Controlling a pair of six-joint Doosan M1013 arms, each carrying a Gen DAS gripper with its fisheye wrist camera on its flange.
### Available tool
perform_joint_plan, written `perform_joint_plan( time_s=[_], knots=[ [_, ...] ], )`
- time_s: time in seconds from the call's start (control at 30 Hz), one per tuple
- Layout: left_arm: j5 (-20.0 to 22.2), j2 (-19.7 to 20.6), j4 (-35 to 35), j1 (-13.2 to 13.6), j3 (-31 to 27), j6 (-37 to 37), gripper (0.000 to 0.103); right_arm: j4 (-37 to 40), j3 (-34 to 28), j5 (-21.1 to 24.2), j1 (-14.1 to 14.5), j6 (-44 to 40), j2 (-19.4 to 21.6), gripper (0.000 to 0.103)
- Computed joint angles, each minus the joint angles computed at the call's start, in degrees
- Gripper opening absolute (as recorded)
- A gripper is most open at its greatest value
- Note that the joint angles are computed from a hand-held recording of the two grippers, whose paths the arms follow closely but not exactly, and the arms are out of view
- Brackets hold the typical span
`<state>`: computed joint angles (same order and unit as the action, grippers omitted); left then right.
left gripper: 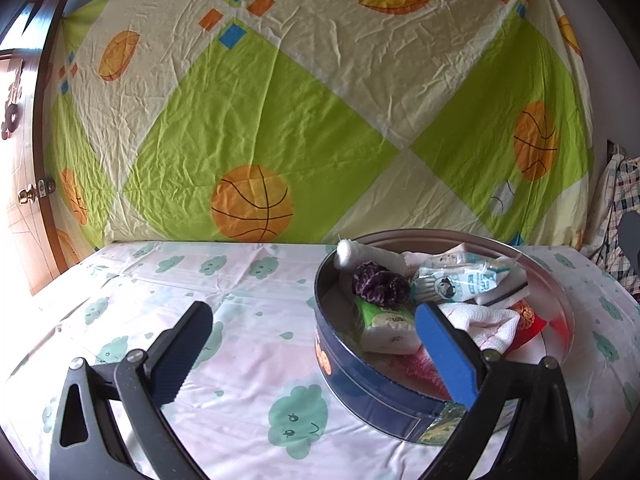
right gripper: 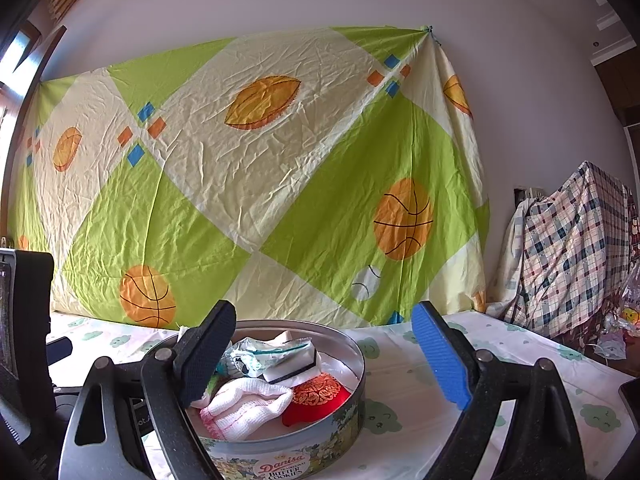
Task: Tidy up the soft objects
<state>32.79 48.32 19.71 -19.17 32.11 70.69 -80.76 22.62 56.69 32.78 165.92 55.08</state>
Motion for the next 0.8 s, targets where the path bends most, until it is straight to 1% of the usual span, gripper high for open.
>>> perform_joint_plan(
  time_s=[0.07, 0.2, 0.37, 0.8],
  knots=[
    [-0.43, -0.16, -0.97, 0.11, 0.33, 0.75, 0.103, 0.04, -0.07, 0.04, 0.01, -0.05, 0.03, 0.092],
    [-0.89, -0.30, 0.06, -0.02, 0.69, 0.19, 0.103, 0.12, -0.22, 0.19, 0.01, -0.18, 0.10, 0.092],
    [0.27, 0.25, -0.81, 0.01, -0.46, 0.94, 0.103, 0.33, -0.52, 0.54, 0.02, -0.47, 0.26, 0.092],
    [1.04, 0.47, -0.56, -0.09, -0.89, 0.42, 0.103, 0.47, -0.46, 0.74, -0.02, -0.48, 0.24, 0.092]
  ],
)
